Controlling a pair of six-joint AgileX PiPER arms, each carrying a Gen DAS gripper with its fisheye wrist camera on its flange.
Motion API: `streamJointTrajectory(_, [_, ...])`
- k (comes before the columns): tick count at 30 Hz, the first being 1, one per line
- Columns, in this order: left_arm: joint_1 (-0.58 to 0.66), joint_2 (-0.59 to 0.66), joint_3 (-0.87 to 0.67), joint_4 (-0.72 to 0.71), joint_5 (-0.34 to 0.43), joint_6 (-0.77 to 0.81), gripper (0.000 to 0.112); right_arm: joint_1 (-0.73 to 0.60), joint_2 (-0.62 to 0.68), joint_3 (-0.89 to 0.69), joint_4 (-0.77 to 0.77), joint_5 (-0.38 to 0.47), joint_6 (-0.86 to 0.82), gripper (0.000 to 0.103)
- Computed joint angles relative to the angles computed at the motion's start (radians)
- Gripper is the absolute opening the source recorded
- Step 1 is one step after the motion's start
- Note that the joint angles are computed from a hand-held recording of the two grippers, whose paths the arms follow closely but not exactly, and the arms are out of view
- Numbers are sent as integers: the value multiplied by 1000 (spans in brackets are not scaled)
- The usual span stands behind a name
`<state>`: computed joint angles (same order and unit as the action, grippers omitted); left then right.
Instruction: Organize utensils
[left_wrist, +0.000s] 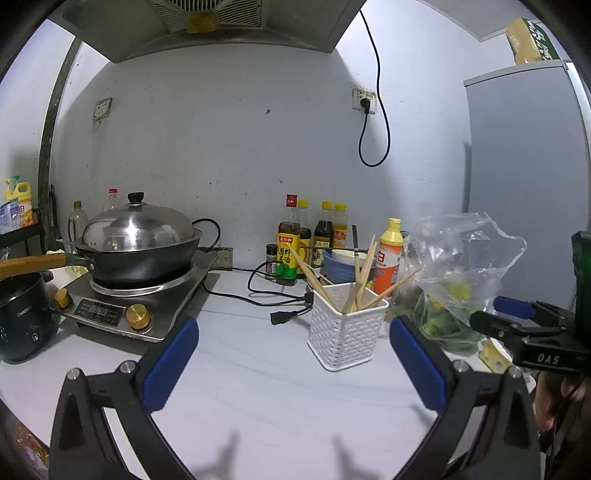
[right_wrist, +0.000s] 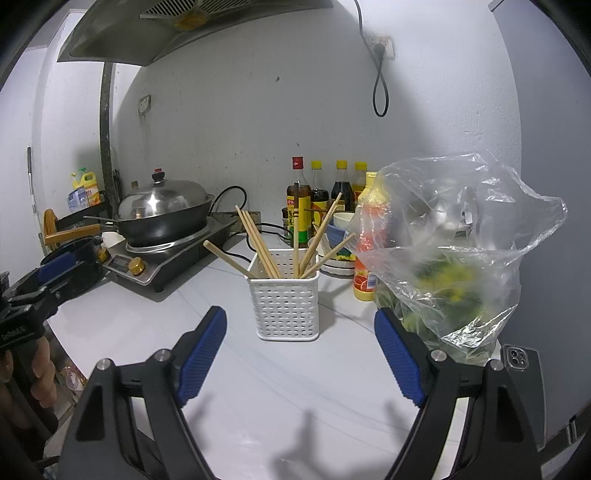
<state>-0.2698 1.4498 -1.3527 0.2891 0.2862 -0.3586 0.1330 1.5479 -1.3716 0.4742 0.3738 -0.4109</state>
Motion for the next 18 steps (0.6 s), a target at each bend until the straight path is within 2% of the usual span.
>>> streamJointTrajectory(18, [10,-28,23,-43,-6,45,103,-1,-10,10,4,0,-8,81])
